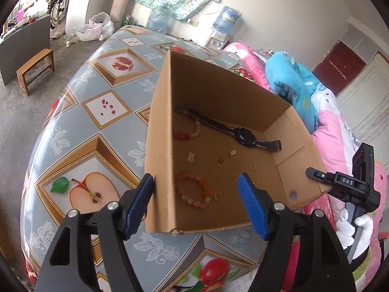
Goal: Organize jewelry
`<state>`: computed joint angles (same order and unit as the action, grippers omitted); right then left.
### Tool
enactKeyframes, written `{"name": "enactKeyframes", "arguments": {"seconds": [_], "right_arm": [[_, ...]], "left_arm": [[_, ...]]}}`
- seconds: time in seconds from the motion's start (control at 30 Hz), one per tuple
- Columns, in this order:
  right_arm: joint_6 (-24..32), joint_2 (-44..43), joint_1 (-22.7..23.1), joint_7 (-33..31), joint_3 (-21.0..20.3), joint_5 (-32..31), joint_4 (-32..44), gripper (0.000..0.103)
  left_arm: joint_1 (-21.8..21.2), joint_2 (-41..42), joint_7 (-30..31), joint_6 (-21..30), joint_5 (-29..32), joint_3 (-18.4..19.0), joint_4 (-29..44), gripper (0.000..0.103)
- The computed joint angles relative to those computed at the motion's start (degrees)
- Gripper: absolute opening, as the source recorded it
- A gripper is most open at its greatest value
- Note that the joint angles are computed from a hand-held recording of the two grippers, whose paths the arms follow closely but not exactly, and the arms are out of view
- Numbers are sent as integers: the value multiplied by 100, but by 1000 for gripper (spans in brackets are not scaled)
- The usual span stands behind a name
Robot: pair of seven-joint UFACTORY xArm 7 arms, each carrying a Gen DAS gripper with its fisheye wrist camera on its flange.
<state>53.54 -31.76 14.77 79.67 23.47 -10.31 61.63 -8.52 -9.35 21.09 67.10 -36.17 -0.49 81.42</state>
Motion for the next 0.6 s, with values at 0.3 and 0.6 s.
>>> {"name": "enactKeyframes", "arguments": {"seconds": [0.3, 0.6], "right_arm": [[-31, -256, 75, 325, 209, -16, -297, 31], [588, -925, -472, 1112, 1187, -732, -145, 46]], "left_arm": [[-35, -661, 208, -32, 5, 113, -732, 71], [-299, -1928, 516, -1499, 477, 37, -1797, 77]]}}
